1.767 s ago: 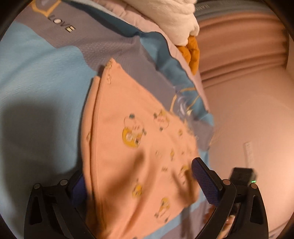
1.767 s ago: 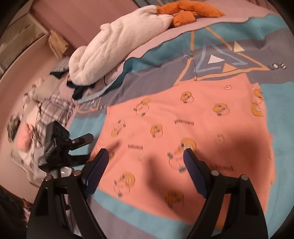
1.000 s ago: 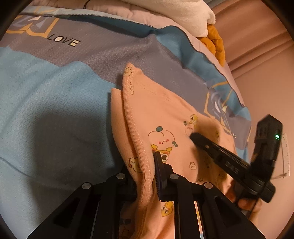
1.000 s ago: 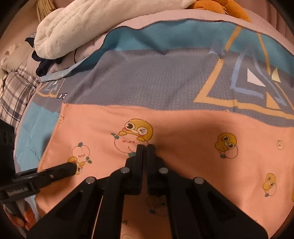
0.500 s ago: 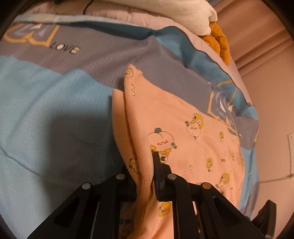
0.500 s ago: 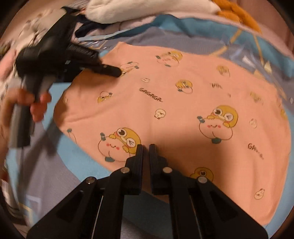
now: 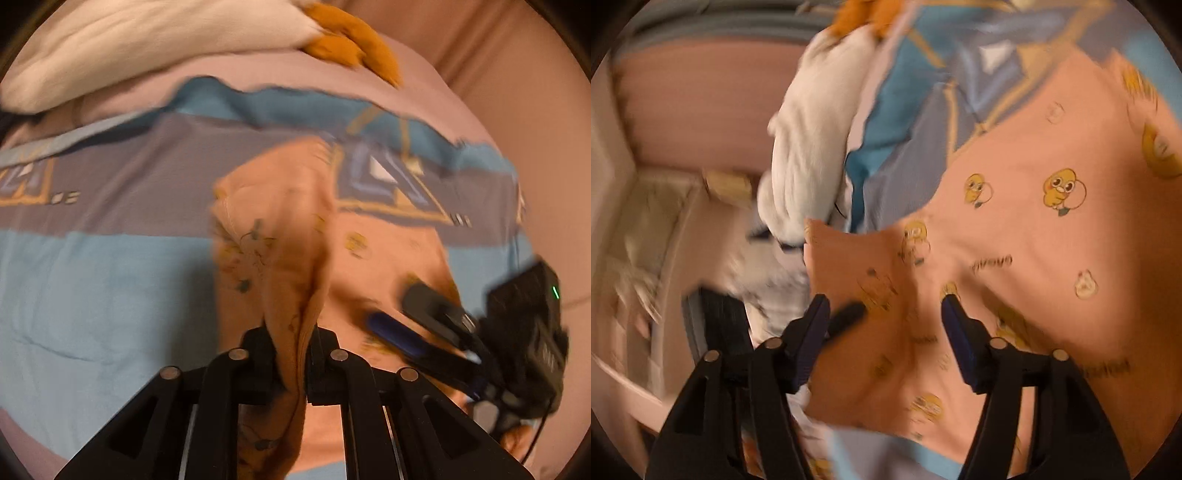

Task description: Fold small clothes

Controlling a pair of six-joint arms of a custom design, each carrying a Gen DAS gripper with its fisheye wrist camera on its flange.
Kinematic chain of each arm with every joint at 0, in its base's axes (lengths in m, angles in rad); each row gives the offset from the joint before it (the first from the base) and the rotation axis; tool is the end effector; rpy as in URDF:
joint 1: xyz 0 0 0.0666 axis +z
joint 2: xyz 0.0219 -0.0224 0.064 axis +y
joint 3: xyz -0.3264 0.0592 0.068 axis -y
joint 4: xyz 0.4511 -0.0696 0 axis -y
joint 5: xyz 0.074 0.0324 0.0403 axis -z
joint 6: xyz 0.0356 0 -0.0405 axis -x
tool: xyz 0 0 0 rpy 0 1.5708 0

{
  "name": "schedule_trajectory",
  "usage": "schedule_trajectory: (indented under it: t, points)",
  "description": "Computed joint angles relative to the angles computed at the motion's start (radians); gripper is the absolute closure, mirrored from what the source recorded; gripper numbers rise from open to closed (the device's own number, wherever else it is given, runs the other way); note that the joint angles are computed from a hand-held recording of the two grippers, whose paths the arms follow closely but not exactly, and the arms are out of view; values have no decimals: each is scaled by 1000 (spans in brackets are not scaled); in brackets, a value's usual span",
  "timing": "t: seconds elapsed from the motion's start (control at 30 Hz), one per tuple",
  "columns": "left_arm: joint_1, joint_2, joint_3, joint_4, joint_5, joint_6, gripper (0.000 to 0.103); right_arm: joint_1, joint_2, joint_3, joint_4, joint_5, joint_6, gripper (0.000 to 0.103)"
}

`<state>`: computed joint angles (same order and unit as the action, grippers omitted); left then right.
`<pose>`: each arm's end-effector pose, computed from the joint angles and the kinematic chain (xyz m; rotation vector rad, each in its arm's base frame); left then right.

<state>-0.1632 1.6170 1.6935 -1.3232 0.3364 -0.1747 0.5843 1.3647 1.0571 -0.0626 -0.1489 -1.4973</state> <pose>0.5790 -0.1076 0.3859 0.5435 2.7272 -0.4694 0.4588 0.3093 0.2877 0.8933 2.0811 1.4212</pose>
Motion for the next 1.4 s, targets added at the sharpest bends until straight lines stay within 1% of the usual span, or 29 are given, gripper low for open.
schedule_trajectory:
  t: [0.03,0.07,0.1,0.17,0.2,0.23,0.27,0.3,0.37,0.43,0.5,0.53,0.57,0.6,0.63,0.67,0.73,0.83,0.9,0.97,1.03,1.1,1.23,1.33,1.4]
  points:
    - [-20,10,5,-24,4,-4,95,-6,6,-1,11,-11,-16,33]
    - [-33,16,7,-40,12,-8,93,-3,8,3,7,-6,-23,32]
    - [-47,24,10,-62,19,-16,88,-5,12,5,12,-4,-24,31]
    - [-62,32,7,-91,39,-39,84,-11,23,18,-21,-29,-20,30]
    - [-62,35,6,-108,63,-52,84,-11,29,28,-55,-42,-16,30]
    - [-59,38,8,-126,84,-61,84,-8,3,8,-81,-52,-8,31]
    - [-51,39,8,-151,108,-78,81,-9,11,20,-103,-63,6,32]
    - [-42,32,-3,-162,126,-93,76,-5,13,30,-135,-70,24,33]
    - [-15,-2,-43,-167,140,-122,69,-1,26,52,-165,-69,45,34]
    - [38,-34,-80,-175,174,-162,68,-3,25,54,-181,-76,64,34]
    - [91,-58,-103,-176,204,-186,68,-6,39,67,-200,-80,85,39]
    - [116,-71,-117,-166,206,-194,68,-7,47,79,-222,-77,96,43]
    - [133,-86,-126,-162,204,-197,68,-6,60,98,-251,-72,111,49]
    - [150,-93,-135,-156,202,-199,68,-6,74,119,-286,-63,129,54]
    - [167,-95,-140,-158,203,-201,68,-6,88,138,-320,-50,148,63]
    - [183,-93,-143,-165,204,-199,68,-4,102,160,-364,-29,165,75]
    - [204,-92,-152,-164,201,-188,68,-3,107,171,-406,-1,183,88]
    - [226,-86,-153,-170,220,-188,68,2,102,180,-431,32,199,95]
    - [231,-79,-145,-180,242,-187,68,-1,69,168,-422,50,214,95]
    - [223,-76,-146,-176,252,-185,68,-8,34,165,-426,68,257,96]
    - [225,-73,-141,-185,256,-200,68,-20,-2,179,-489,99,320,96]
    - [212,-68,-140,-185,263,-201,68,-40,-42,179,-554,122,353,96]
    - [170,-50,-129,-192,260,-210,68,-91,-123,122,-626,144,366,96]
    - [120,-36,-111,-176,248,-200,68,-117,-136,90,-678,131,379,95]
    - [94,-28,-96,-167,261,-192,68,-127,-135,64,-662,110,372,94]
